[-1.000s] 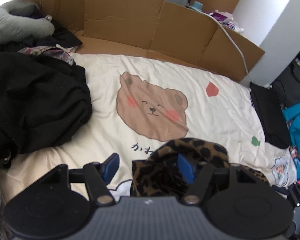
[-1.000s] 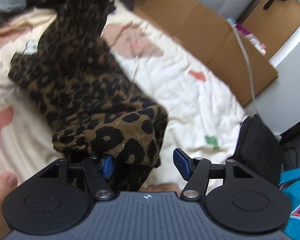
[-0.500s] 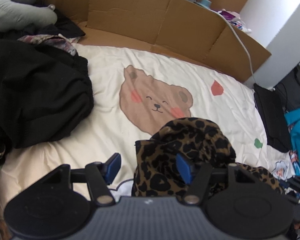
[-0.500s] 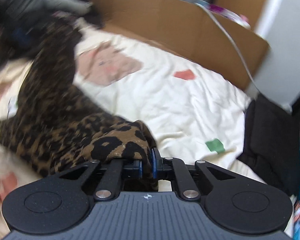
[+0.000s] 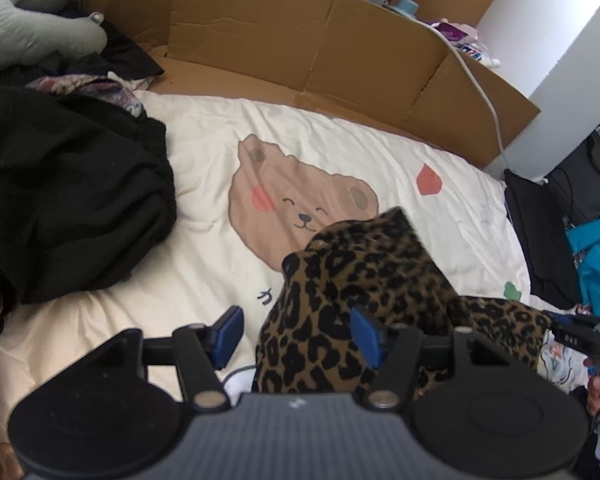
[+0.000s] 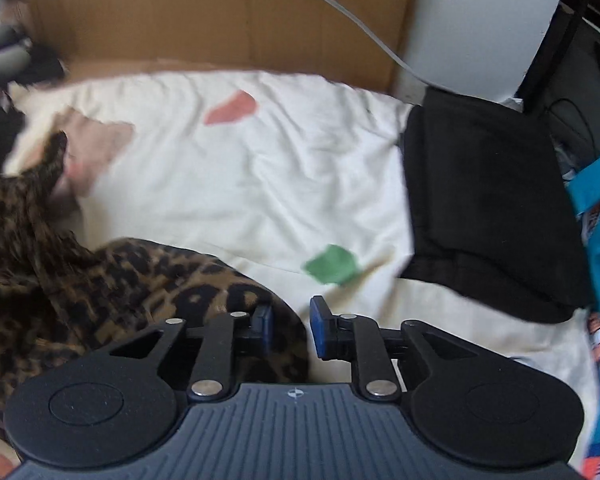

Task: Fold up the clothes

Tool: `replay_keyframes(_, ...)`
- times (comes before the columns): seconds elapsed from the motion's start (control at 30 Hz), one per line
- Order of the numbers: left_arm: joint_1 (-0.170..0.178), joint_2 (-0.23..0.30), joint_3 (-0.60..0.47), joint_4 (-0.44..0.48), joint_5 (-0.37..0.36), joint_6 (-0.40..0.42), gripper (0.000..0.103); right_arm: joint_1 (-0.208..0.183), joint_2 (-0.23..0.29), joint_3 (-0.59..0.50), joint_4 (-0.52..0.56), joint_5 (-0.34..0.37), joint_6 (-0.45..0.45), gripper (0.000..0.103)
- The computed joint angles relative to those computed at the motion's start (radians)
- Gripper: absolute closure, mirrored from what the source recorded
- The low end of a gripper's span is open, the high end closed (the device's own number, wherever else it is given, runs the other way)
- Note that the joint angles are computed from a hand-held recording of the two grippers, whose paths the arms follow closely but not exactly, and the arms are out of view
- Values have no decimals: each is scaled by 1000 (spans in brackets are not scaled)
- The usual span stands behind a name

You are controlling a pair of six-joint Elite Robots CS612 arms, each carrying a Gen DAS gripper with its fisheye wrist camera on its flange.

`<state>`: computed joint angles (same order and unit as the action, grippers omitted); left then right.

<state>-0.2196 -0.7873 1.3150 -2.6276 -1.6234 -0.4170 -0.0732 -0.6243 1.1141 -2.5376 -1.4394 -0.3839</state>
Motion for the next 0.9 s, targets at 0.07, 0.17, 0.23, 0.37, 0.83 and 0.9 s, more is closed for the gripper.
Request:
replay_keyframes(0.07,-4,1,-16,-1,8,10,43,-7,13,-54,109,14,-48,69)
replay_keyframes(0.17,-10,2,-31,-27,-2,23,43,-9,37,-161,300,6,-213,59)
replay_keyframes(0.23,-12,8,-49,-28,-24,41,43,-1,51,-229,400,-42,-327,59)
replay_keyframes(0.37,-27,20,-100,4,17,49,43,6,59,-312,493,-46,-484,59)
replay_keyframes(0.83,-47,75,-219,79,60,30,44,-26,-16,-87,207,258,-339,54)
replay_keyframes(0.9,-45,88,-239,84,77,-15,46,-30,-32,-36,166,277,-360,54)
